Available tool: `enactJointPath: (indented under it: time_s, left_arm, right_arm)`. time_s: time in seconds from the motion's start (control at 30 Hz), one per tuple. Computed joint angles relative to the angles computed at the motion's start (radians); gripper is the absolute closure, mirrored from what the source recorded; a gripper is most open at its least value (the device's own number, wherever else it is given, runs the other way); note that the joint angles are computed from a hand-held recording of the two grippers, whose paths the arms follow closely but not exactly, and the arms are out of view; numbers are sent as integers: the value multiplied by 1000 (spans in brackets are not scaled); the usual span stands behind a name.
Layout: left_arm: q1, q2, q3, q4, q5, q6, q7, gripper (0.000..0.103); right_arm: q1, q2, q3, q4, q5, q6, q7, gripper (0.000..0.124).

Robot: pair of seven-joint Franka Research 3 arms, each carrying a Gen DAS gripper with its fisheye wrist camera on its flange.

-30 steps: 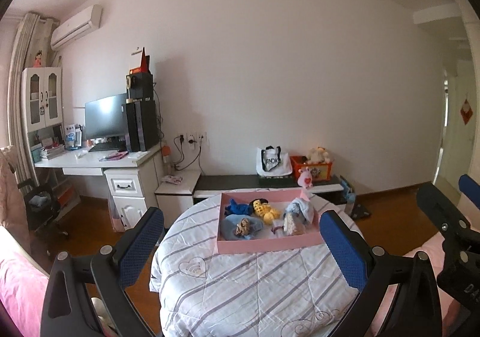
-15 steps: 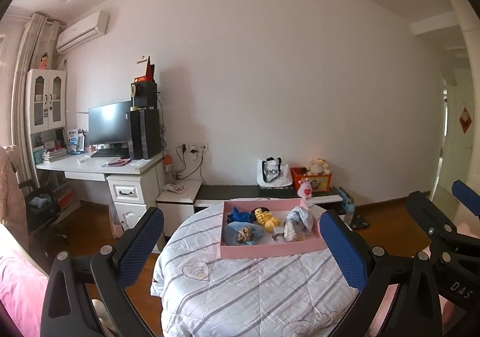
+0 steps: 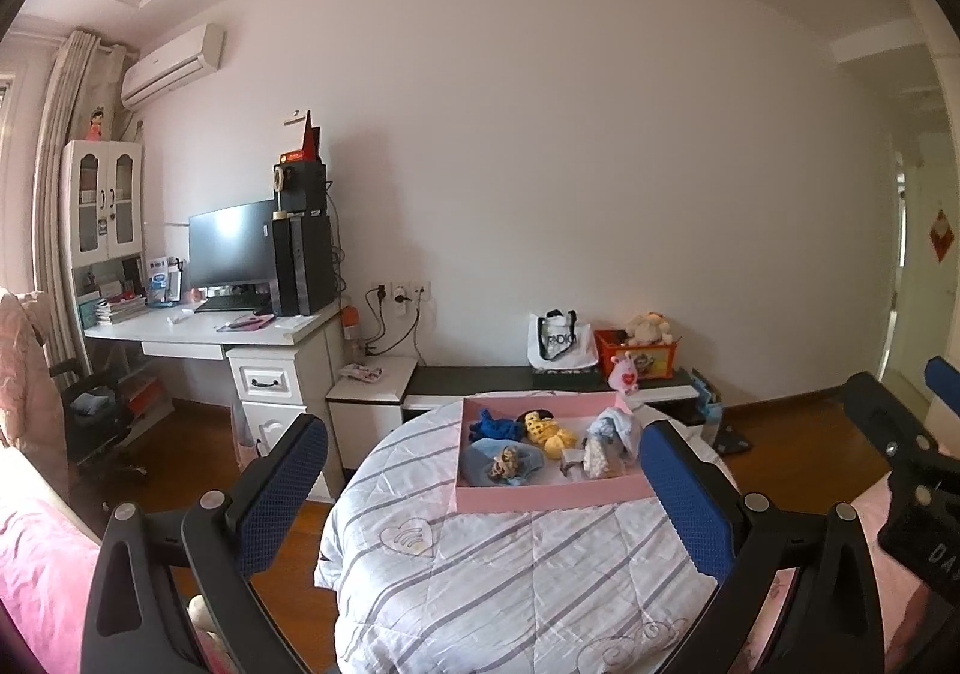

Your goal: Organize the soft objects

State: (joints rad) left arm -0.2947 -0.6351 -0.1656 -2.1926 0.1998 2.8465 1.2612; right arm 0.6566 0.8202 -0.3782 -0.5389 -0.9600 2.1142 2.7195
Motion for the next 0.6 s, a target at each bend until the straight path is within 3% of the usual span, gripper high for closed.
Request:
enactJointPath:
  time_s: [0.6]
  left_arm:
    - [11,-10,0,-19,11,19,-18,0]
  right_arm:
    - [5,-28,16,-39,-9,-7,6,21]
